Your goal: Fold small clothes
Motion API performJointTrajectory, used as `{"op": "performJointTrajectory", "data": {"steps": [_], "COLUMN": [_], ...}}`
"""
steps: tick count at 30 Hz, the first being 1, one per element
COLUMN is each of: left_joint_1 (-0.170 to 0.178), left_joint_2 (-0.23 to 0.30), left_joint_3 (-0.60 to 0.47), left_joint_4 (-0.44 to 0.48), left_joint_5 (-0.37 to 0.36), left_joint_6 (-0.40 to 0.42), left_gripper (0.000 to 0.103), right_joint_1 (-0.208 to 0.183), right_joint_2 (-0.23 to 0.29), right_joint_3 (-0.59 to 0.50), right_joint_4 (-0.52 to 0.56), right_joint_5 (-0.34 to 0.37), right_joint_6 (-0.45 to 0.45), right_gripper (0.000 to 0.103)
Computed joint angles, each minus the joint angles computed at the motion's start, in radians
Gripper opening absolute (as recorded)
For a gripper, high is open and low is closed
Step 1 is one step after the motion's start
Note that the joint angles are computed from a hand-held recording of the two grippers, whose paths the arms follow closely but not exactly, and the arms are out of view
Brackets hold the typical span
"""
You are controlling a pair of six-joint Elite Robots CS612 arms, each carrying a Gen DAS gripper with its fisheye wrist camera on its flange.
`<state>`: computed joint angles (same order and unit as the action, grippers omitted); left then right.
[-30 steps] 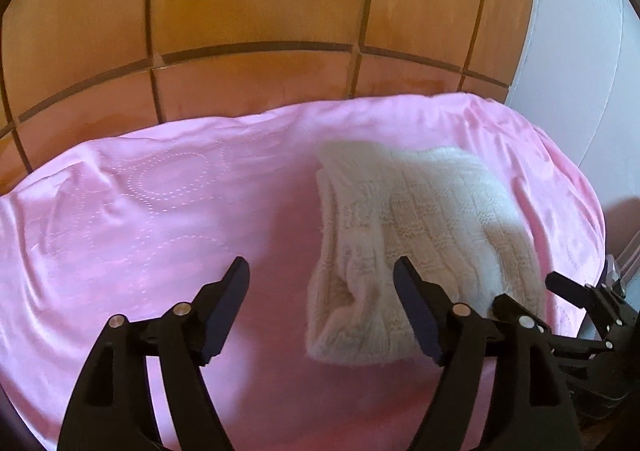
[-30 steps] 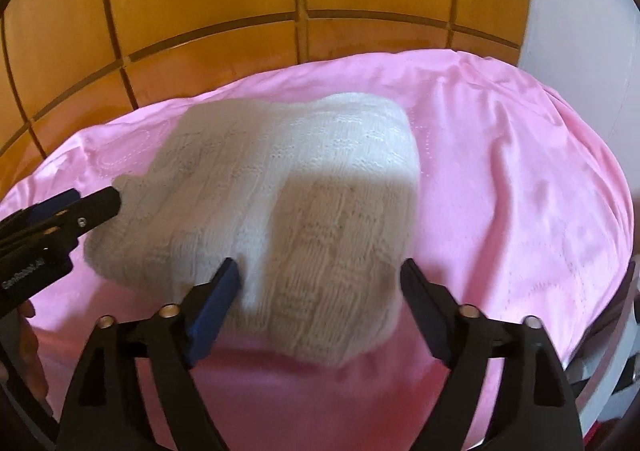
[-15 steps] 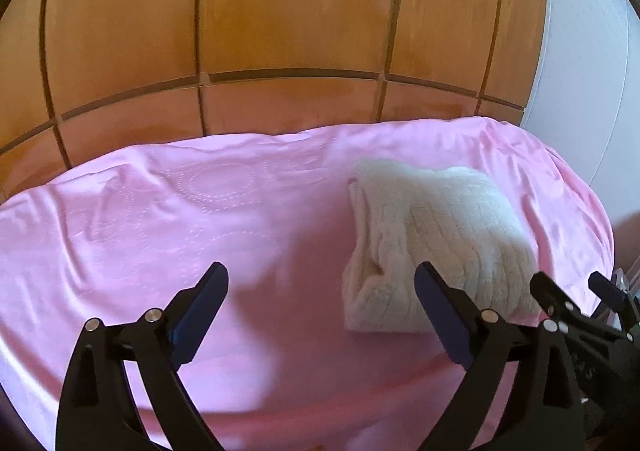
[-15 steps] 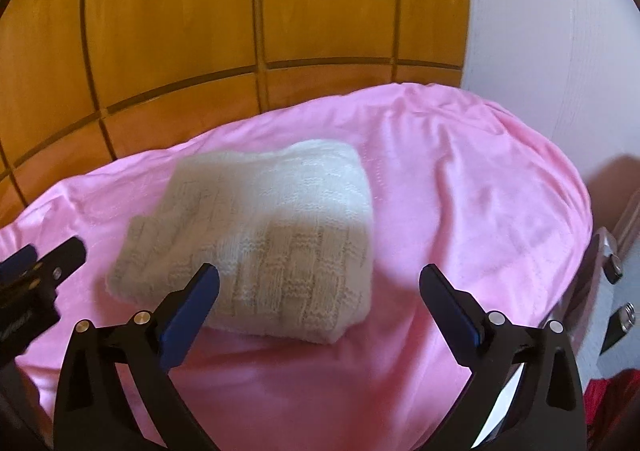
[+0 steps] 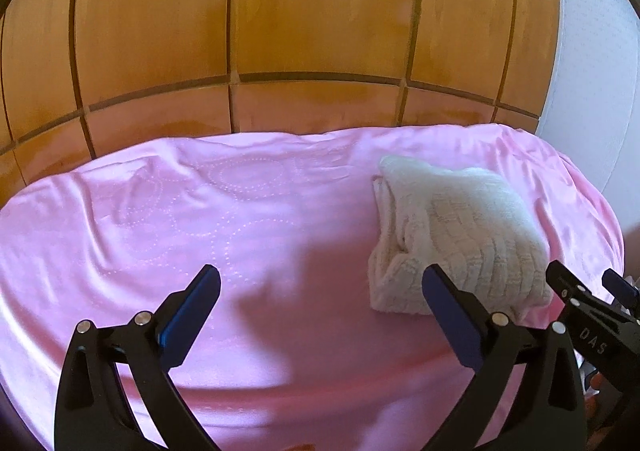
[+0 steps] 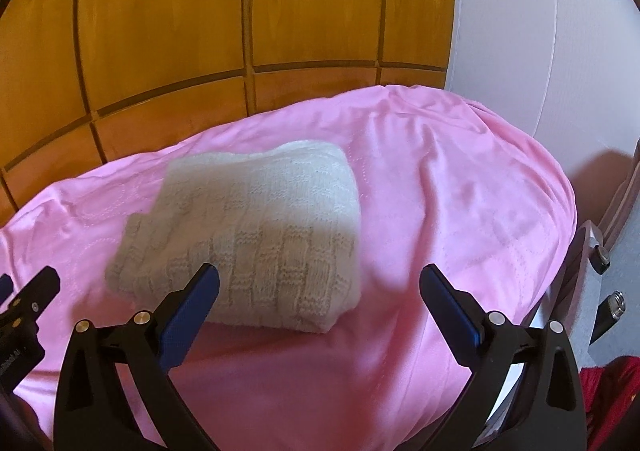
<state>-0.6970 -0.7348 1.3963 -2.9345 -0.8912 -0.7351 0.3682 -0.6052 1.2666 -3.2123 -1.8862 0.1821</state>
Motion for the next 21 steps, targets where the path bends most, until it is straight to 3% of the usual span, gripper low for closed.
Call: {"op": "performJointTrajectory", "data": {"steps": [21], "left_joint_1": [-0.012], "left_joint_2": [-0.007], "left_joint_3": [0.000], "left_joint_4": [0.002], "left_joint_5": [0.015], "left_joint_6": [0.029], "left_gripper": [0.101], "right_joint_1": [0.001], "right_joint_2": [0.001], "right_joint_3": [0.009], "right_joint_4": [-0.029], "right_joint_5": [0.018], "right_joint_6": [-0.003], "right_gripper": [0.099]}}
